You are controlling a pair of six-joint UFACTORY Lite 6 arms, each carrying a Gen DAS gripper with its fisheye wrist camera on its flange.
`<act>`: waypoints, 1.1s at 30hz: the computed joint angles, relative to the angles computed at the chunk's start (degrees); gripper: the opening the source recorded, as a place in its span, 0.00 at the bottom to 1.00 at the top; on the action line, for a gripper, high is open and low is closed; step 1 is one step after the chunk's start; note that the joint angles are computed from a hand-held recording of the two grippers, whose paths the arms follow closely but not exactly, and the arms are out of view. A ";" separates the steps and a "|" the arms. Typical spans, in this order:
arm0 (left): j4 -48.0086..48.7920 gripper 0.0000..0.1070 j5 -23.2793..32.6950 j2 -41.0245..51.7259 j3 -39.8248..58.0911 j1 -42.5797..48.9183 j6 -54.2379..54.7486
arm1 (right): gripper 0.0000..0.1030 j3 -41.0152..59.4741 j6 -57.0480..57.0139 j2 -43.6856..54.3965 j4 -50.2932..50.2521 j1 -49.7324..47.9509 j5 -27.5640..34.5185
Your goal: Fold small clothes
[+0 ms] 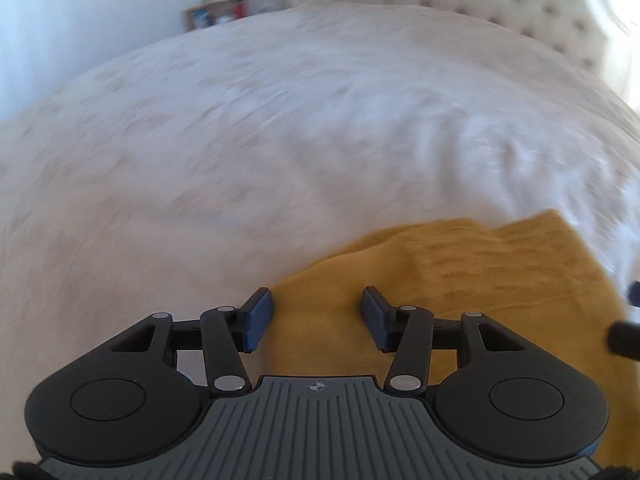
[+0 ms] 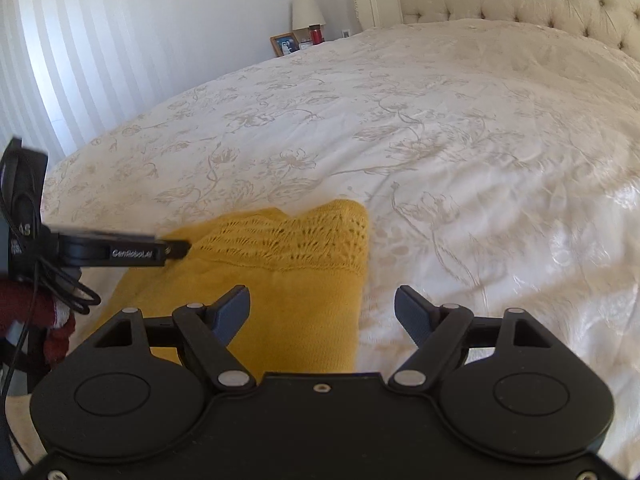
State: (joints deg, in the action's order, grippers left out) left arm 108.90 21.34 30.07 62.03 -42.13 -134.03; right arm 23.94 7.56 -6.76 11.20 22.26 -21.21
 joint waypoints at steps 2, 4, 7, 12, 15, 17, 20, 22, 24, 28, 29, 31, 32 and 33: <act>10.20 0.49 -2.36 -2.43 -3.87 3.01 -11.99 | 0.79 2.52 -1.31 2.86 0.63 -0.18 -0.66; 15.92 0.49 -1.61 -3.99 -6.61 3.36 -17.09 | 0.79 5.55 -4.03 6.47 3.43 0.11 -1.28; 20.29 0.49 -1.56 -5.24 -8.76 3.88 -22.29 | 0.79 12.22 -12.87 14.62 11.33 0.23 -1.45; 20.74 0.50 -2.35 -4.51 -7.62 4.49 -23.56 | 0.93 18.32 -4.26 25.83 2.86 -4.49 -2.09; 22.81 0.51 -2.27 -5.50 -8.20 4.68 -26.14 | 0.93 15.46 -3.12 21.23 2.76 -4.84 -1.94; 20.84 0.51 -2.23 -8.85 -10.41 4.08 -26.13 | 0.93 12.12 -1.75 16.20 1.55 -4.82 -2.37; 15.23 0.54 0.65 -16.70 -16.07 0.35 -22.02 | 0.96 5.99 0.83 6.73 -0.83 -4.51 -2.78; 5.06 0.64 2.45 -21.84 -18.92 -3.78 -12.30 | 0.99 2.41 -0.45 0.03 0.84 -3.24 -2.03; -4.39 0.74 3.63 -26.55 -21.36 -7.86 -4.06 | 0.99 -0.28 -8.41 -6.49 10.52 -0.13 0.13; -18.87 0.74 9.43 -33.17 -25.20 -17.67 4.25 | 1.00 -5.56 -30.16 -18.76 34.50 6.08 4.54; -21.69 0.74 11.55 -34.20 -25.76 -20.55 5.07 | 0.99 -6.93 -35.22 -21.60 40.50 7.62 4.75; -28.14 0.74 15.62 -34.64 -25.22 -25.52 7.93 | 1.00 -9.39 -45.35 -26.79 52.49 9.86 4.93; -32.02 0.74 17.95 -34.06 -24.11 -27.82 10.02 | 0.99 -10.83 -50.33 -29.28 58.49 11.33 4.10; -35.88 0.74 20.83 -32.73 -22.39 -30.00 12.15 | 0.99 -11.76 -55.16 -30.93 64.48 13.35 2.65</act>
